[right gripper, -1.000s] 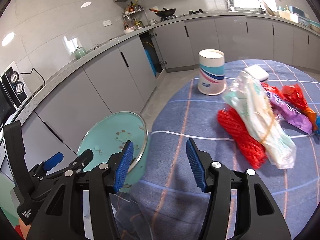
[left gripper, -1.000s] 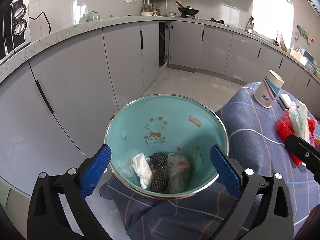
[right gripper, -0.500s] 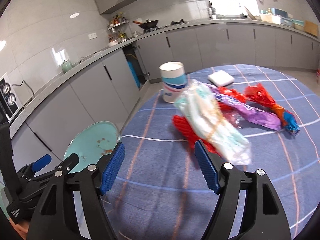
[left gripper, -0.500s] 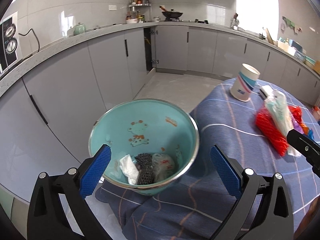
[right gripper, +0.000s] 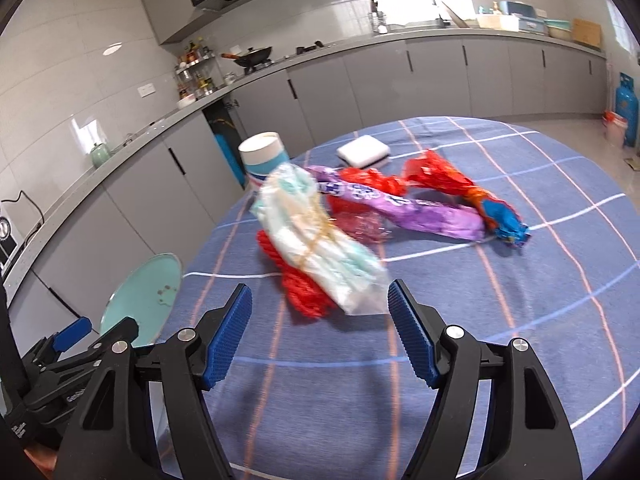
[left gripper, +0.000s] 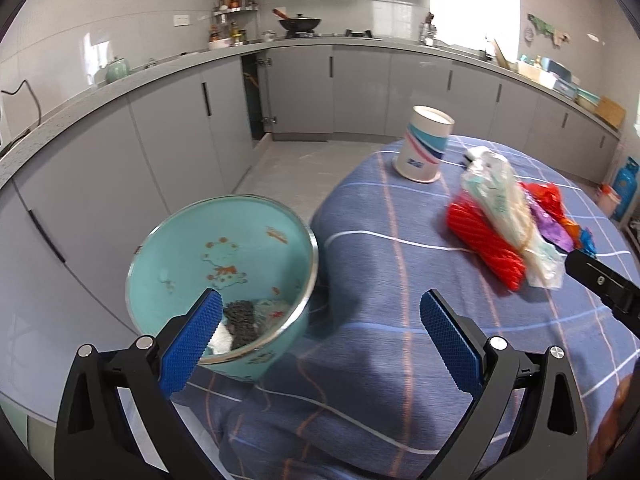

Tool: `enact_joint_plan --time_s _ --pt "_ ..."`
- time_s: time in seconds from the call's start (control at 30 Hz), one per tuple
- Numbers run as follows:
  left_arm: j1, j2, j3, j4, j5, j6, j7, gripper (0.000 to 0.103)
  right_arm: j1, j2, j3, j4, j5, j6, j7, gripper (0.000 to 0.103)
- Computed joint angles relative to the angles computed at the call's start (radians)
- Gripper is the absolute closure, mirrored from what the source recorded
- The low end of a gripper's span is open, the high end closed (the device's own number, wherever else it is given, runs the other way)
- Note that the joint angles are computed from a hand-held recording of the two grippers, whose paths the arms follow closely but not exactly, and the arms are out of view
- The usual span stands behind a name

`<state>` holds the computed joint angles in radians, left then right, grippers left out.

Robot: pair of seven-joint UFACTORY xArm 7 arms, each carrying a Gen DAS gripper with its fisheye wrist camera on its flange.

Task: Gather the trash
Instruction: 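Move both open grippers back from the bin toward the trash pile, then grasp the plastic bag bundle tied with a yellow band with the right gripper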

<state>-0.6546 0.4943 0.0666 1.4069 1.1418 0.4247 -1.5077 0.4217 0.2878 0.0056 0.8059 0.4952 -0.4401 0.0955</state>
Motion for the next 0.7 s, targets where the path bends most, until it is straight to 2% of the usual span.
enact_joint_plan --time_s 0.17,0.3,0.4,0.43,0.5,0.57,0.7 --pt "-0.007 0.033 -0.009 0.034 -0.022 -0.018 0.05 0.006 -0.027 -0.012 -0.002 -0.035 0.0 -0.003 0.014 0.037" --pt "-0.017 0.063 -0.007 0.061 -0.07 -0.037 0.109 0.007 -0.076 -0.013 0.016 -0.05 -0.052 0.001 0.059 0.039" --pt "-0.028 0.084 0.001 0.081 -0.112 -0.05 0.149 0.011 -0.077 -0.007 0.006 -0.038 -0.074 0.013 0.052 0.039" --pt "-0.031 0.09 0.003 0.087 -0.127 -0.055 0.166 0.013 -0.095 -0.004 0.015 -0.03 -0.103 0.025 0.062 0.039" --pt "-0.041 0.101 0.01 0.099 -0.153 -0.061 0.198 0.014 -0.206 0.008 0.086 -0.015 -0.242 0.055 0.153 0.039" --pt "-0.052 0.107 0.022 0.105 -0.173 -0.068 0.219 0.015 -0.271 0.024 0.125 0.008 -0.342 0.08 0.221 0.039" --pt "-0.071 0.113 0.045 0.109 -0.203 -0.073 0.24 0.015 -0.233 0.05 0.079 0.064 -0.377 0.127 0.216 0.039"
